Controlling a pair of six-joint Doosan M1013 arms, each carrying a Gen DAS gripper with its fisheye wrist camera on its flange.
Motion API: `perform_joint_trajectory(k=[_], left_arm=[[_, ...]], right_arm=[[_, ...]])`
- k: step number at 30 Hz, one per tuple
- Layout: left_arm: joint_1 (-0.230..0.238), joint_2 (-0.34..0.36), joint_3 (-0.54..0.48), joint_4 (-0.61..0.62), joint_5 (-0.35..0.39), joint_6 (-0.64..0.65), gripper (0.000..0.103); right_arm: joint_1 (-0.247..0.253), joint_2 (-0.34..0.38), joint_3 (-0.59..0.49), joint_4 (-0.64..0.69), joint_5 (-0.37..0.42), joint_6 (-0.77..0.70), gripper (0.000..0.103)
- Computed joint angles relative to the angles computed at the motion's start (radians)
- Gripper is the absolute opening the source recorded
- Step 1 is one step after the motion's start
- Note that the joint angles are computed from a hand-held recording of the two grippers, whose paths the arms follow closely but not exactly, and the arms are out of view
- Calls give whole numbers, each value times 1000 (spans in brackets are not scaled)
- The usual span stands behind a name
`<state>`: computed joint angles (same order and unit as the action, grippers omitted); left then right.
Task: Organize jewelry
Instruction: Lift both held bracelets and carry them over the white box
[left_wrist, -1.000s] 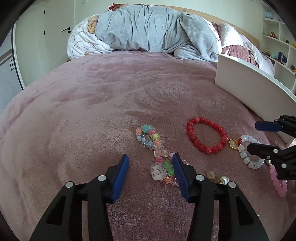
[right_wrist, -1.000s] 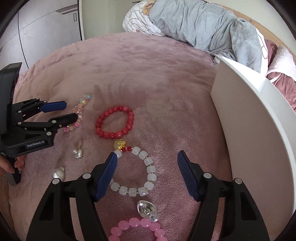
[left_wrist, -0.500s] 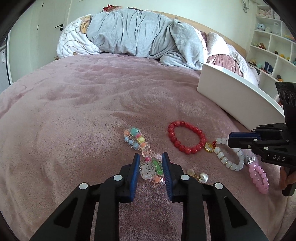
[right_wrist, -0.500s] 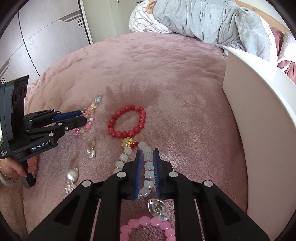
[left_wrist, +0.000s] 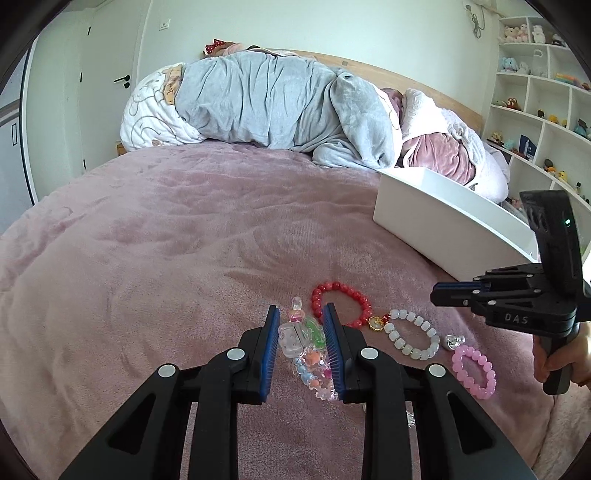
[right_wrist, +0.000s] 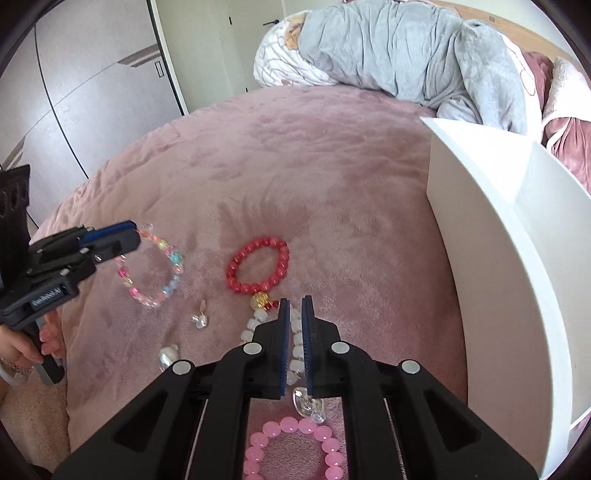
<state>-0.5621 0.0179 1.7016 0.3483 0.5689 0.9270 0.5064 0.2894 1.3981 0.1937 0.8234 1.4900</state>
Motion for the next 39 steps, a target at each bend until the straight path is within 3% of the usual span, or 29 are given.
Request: perform_joint_trajectory(k=[7, 8, 9, 10, 13, 15, 18, 30, 39], left_arm=[[-11, -17, 15, 9, 6, -42, 29], [-11, -16, 15, 8, 5, -39, 29], [-11, -17, 16, 11, 4, -43, 29], [-12, -20, 19, 13, 4, -49, 29], [-14, -27, 27, 28, 4, -66, 29], [-13, -32, 32, 33, 1, -80, 29], [-9, -34, 35, 27, 0, -80, 29], [-12, -34, 16, 32, -6, -66, 29], [-34, 12, -103, -19, 5, 64, 29]], right_arm=[[-7, 31, -12, 20, 88, 16, 12], [-7, 33, -14, 20, 97, 15, 25], [-7, 36, -17, 32, 111, 9, 45], [-8, 35, -12, 47, 108, -6, 50], [15, 34, -10, -31, 100, -8, 40], [16, 35, -9, -7, 102, -31, 24], [16, 31, -6, 30, 98, -65, 11], [-13, -47, 38, 167, -85, -121, 11], [-49, -135, 76, 273, -269, -206, 11]])
